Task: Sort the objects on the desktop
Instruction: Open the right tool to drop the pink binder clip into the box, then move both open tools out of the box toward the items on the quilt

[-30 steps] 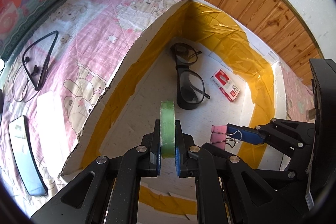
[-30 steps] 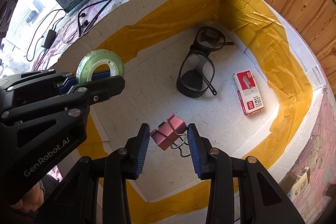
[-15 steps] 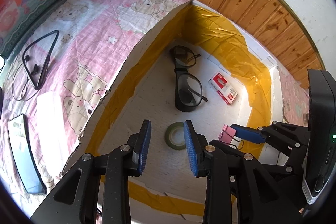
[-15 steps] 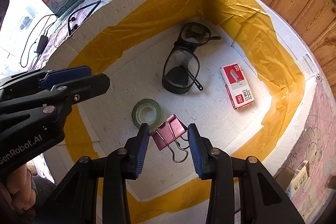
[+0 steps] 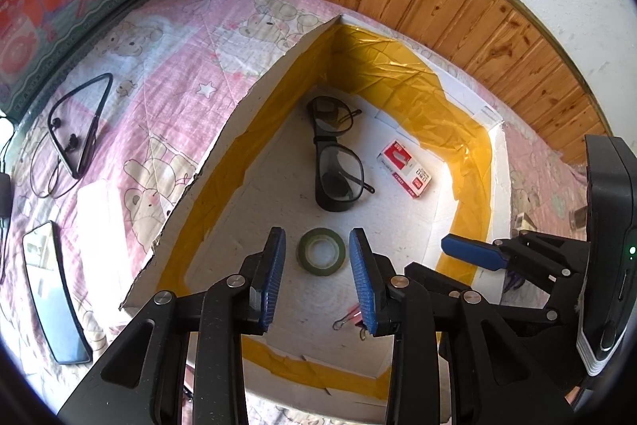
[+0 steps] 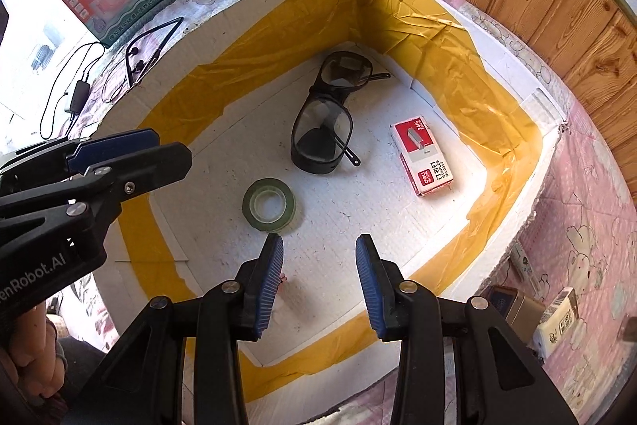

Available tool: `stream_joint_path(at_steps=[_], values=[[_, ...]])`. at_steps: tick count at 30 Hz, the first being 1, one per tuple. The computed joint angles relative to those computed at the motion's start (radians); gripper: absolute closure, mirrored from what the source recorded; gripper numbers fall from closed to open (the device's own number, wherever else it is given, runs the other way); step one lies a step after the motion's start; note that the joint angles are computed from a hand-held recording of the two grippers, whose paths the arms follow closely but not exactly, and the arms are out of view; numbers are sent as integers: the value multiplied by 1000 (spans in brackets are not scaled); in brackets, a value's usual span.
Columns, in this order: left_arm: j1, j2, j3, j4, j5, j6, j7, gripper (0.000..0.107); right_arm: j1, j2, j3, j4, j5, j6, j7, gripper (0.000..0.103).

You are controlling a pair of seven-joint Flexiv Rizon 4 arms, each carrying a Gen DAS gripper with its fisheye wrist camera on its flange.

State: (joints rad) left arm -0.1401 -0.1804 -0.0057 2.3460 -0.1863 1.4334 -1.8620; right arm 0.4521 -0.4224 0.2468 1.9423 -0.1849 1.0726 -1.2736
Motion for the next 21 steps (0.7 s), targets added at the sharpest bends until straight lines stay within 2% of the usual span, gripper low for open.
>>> stream_joint_path(at_steps=[6, 12, 21], values=[[-32, 20, 24, -16, 73, -25, -57, 72, 3, 54, 3, 68, -12, 40, -4, 60], [-58, 58, 53, -29, 200, -48, -169, 72, 3, 134, 0, 145, -46, 92, 4, 58], [-61, 105, 30, -40, 319, -69, -271, 72, -15, 242, 9, 261, -65, 220, 17, 54]])
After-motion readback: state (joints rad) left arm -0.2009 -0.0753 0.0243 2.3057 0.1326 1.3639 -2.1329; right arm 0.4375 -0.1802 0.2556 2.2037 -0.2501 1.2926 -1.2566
